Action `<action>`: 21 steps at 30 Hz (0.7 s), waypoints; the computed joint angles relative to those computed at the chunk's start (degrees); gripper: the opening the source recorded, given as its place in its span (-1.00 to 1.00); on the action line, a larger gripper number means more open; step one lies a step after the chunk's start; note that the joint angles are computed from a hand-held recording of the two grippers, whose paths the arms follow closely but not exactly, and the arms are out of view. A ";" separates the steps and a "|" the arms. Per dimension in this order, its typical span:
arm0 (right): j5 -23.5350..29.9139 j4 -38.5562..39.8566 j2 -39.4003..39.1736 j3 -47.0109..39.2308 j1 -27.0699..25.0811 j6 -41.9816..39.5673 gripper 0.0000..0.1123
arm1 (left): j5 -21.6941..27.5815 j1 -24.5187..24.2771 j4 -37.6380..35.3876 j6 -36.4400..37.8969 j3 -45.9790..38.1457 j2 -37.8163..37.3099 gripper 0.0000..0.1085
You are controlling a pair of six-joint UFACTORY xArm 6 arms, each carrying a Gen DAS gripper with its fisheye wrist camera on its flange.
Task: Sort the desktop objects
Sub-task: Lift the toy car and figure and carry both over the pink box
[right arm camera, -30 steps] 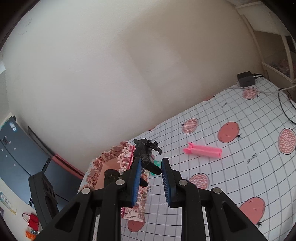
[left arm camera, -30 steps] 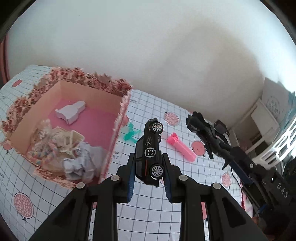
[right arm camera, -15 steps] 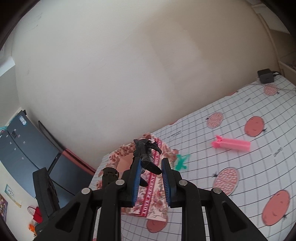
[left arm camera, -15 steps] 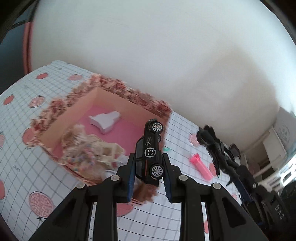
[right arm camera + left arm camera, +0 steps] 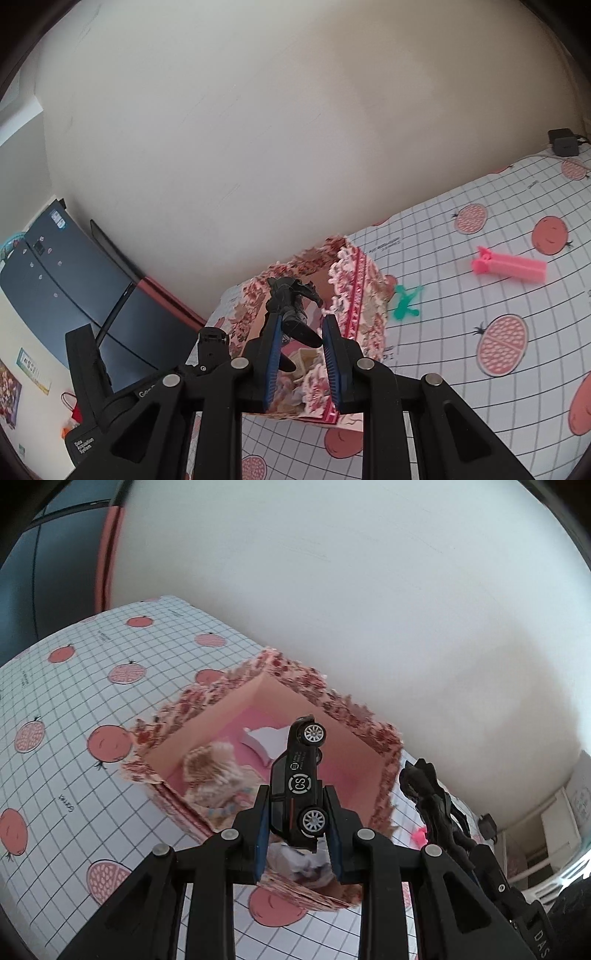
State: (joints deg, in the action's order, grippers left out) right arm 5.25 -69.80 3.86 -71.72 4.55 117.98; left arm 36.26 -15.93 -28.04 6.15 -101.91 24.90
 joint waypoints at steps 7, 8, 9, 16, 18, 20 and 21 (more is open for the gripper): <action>-1.09 3.15 3.34 -2.61 1.06 -3.30 -0.57 | 1.89 0.83 1.81 -2.98 -1.53 1.39 -0.49; -1.16 3.63 3.68 -2.90 1.18 -3.81 -0.57 | 1.94 0.97 1.62 -3.12 -1.64 1.51 -0.49; -1.34 3.80 4.16 -3.26 1.27 -4.07 -0.57 | 1.94 1.04 1.54 -3.27 -1.72 1.59 -0.49; -1.82 8.42 6.45 -4.94 2.22 -8.79 -0.57 | 2.22 1.62 1.77 -4.35 -2.91 2.72 -0.49; -1.96 9.39 7.11 -5.45 2.42 -9.80 -0.57 | 2.02 1.64 1.75 -4.32 -2.68 2.60 -0.49; -2.01 10.32 7.66 -5.77 2.58 -10.73 -0.57 | 2.04 1.67 1.46 -4.28 -2.75 2.74 -0.49; -2.10 10.93 7.96 -5.90 2.65 -11.25 -0.57 | 2.23 1.69 1.30 -4.24 -2.90 2.83 -0.49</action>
